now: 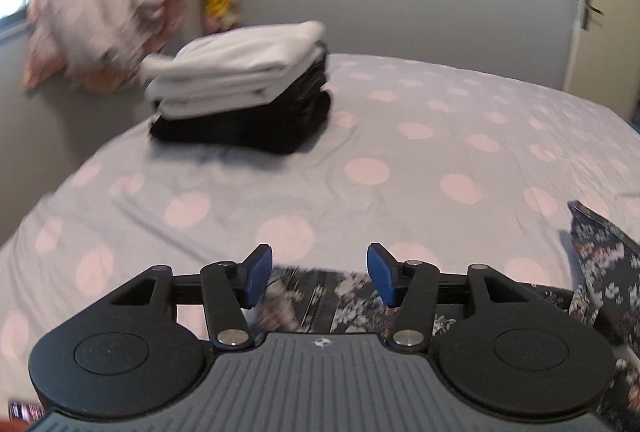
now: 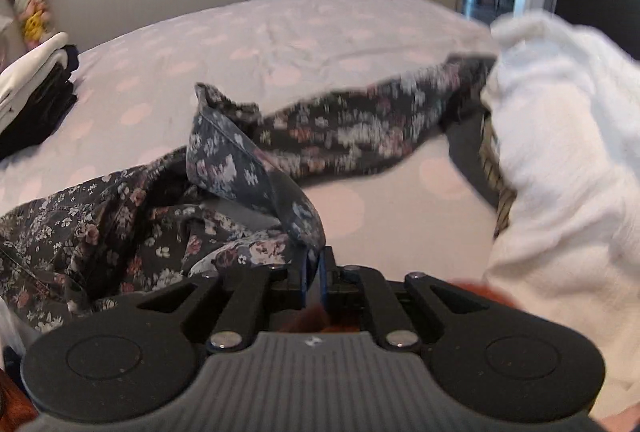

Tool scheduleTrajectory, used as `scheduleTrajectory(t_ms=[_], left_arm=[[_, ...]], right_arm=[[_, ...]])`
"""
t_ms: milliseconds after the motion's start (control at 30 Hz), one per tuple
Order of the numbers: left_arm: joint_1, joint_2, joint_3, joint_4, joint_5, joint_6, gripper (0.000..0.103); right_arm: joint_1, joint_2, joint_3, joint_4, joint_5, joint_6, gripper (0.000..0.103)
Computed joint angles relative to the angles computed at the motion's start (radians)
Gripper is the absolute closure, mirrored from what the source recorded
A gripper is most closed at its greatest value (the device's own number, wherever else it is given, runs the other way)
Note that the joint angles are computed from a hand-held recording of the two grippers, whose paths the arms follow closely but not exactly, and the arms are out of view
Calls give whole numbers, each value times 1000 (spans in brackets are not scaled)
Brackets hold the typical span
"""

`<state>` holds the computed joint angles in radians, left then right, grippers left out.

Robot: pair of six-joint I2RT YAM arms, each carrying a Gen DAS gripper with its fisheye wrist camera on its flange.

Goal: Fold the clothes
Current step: 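Lift the floral jeans off the pile with both grippers and lay them on the bed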

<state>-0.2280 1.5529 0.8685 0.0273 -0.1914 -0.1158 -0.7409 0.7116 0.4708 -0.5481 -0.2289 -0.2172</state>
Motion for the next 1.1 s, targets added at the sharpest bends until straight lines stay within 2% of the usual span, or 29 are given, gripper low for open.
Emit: scheduleTrajectory(t_ms=[33,100,133,167,333,500,633,800,833,933,1033,1100], left_arm=[[1,8,4,16,10,23,40],[21,39,41,2,75,48,34],[32,55,60,-6,107,61,32],[40,82,95,-28,145,94,30],[50,232,197,-48,210,211,28],[71,352,229,-23,256,187,28],[84,419,286,-33,272,175,28],[86,497,351,-75,282,204,28],[86,509,361,-87,282,210,28],[86,537,389,-118,280,226,28],[86,541,394,-130,281,230,28],[86,537,392,-136,282,238,28]], right_arm=[[21,-23,7,11,32,-4,94],[63,-18,33,44,82,-7,84],[92,16,53,68,100,1,66],[118,54,74,92,111,9,55],[347,295,161,226,247,76,52],[464,631,288,333,302,105,48],[520,884,418,415,360,97,40],[553,1110,614,374,413,147,42],[554,1143,646,356,425,156,45],[543,1210,716,290,401,171,73],[546,1172,662,337,423,138,87],[547,1102,590,397,453,107,90]])
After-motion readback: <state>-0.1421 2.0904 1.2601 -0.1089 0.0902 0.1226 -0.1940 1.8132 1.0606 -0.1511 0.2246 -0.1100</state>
